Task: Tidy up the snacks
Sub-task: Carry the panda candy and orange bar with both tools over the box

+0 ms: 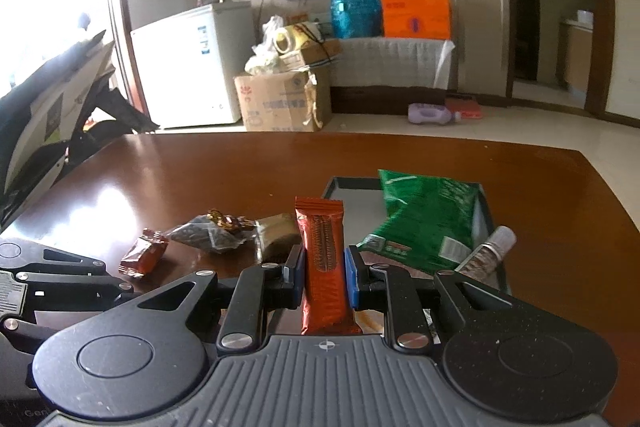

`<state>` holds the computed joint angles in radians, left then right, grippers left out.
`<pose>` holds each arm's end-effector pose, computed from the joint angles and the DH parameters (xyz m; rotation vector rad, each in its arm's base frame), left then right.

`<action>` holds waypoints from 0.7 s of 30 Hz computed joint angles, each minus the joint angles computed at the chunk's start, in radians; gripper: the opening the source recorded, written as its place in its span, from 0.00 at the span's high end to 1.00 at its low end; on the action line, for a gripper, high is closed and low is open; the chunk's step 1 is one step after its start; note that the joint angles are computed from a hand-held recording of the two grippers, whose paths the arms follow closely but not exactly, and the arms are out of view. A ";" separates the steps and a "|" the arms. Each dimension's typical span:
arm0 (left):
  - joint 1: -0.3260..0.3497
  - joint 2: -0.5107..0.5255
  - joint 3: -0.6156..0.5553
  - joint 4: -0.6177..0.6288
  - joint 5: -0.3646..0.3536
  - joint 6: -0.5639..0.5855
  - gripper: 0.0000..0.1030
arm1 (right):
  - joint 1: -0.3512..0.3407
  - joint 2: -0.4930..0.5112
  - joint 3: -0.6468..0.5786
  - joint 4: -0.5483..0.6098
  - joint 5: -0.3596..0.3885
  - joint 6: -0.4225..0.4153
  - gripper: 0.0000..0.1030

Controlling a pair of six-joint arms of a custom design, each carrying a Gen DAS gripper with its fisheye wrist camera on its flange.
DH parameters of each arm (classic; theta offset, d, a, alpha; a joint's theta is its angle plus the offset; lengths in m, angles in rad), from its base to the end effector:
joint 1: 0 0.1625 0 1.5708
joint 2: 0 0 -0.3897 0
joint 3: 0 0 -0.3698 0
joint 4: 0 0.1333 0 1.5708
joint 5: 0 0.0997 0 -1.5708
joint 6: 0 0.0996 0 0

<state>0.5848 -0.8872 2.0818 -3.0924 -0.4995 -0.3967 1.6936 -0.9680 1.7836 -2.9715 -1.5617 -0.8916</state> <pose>-0.2882 -0.4555 0.1075 0.4433 2.2206 -1.1393 0.2082 -0.5915 0.1863 1.3749 -2.4663 0.7932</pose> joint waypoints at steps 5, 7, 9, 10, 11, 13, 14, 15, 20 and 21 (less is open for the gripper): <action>0.007 0.030 -0.033 -0.025 -0.015 0.033 0.89 | -0.010 -0.007 -0.003 -0.001 0.000 0.000 0.78; 0.012 0.041 -0.047 -0.032 -0.020 0.042 0.89 | -0.012 -0.009 -0.002 -0.003 0.000 0.001 0.78; 0.014 0.050 -0.055 -0.044 -0.022 0.055 0.89 | -0.015 -0.012 -0.003 -0.004 0.002 0.001 0.78; 0.017 0.056 -0.063 -0.046 -0.022 0.062 0.89 | -0.017 -0.013 -0.003 -0.004 0.001 0.001 0.78; 0.018 0.062 -0.070 -0.050 -0.021 0.068 0.89 | -0.018 -0.015 -0.002 -0.006 -0.001 0.000 0.78; 0.023 0.074 -0.083 -0.062 -0.021 0.086 0.89 | -0.023 -0.018 -0.001 -0.009 -0.004 -0.001 0.78; 0.025 0.080 -0.091 -0.062 -0.018 0.091 0.89 | -0.025 -0.019 -0.003 -0.009 -0.006 0.000 0.78; 0.027 0.086 -0.098 -0.065 -0.018 0.097 0.89 | -0.027 -0.019 -0.004 -0.009 -0.009 0.000 0.78; 0.042 0.114 -0.132 -0.080 -0.032 0.117 0.89 | -0.038 -0.023 -0.008 -0.006 -0.023 -0.007 0.78; 0.044 0.120 -0.139 -0.084 -0.033 0.120 0.89 | -0.039 -0.023 -0.011 -0.005 -0.027 -0.008 0.78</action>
